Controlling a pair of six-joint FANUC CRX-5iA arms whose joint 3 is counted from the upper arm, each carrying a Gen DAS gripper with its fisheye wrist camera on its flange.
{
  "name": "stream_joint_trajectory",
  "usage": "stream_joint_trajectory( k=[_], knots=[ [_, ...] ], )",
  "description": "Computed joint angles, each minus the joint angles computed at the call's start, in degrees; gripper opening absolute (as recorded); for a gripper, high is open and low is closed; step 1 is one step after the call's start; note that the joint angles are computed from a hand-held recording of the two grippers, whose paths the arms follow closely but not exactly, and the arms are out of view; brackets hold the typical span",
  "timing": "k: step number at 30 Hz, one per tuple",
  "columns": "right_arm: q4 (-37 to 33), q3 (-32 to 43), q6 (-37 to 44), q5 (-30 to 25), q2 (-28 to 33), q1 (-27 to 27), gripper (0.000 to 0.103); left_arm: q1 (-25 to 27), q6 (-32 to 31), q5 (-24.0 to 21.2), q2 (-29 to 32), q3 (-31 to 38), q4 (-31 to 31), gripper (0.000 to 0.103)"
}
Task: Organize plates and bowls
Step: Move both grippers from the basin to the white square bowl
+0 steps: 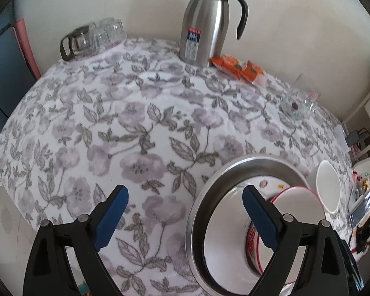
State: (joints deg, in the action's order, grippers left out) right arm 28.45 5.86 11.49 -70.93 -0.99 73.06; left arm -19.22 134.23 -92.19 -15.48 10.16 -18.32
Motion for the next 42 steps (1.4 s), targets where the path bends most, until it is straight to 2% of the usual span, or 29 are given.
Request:
stream_joint_trajectory(
  k=[8,18,20,23,29,34,38,42],
  knots=[
    [3.66,-4.23,-4.27,1.74,-3.86,-1.67,0.103,-5.4,1.87,2.66,0.31,2.05,-6.59,0.094],
    [8.11,-9.53,-7.76,3.64,-8.12,-4.35,0.103,-10.31,1.89,6.96,2.3,5.24,-10.82,0.095],
    [8.13,-10.0,-7.73,2.85,-8.48,-5.51,0.103,-10.09,0.72,8.32,3.05,6.23,-9.64,0.095],
    [6.49,-11.29,-7.82,4.13,-9.89,-7.39,0.103,-8.33,-0.86,12.83,2.96,5.59,-5.21,0.095],
    [4.83,-13.63,-7.8,5.94,-11.38,-10.63,0.103,-12.06,-4.8,13.67,7.51,9.65,-6.13,0.095],
    [6.5,-15.83,-9.67,7.59,-12.55,-12.17,0.103,-12.1,-8.79,16.32,10.74,11.66,-1.85,0.095],
    [5.32,-15.28,-8.75,6.54,-12.22,-13.49,0.103,-9.74,-13.07,15.06,15.14,14.29,5.74,0.095],
    [2.24,-15.43,-7.44,8.18,-12.22,-15.36,0.103,-9.57,-12.86,10.47,20.2,18.75,8.0,0.095]
  ],
)
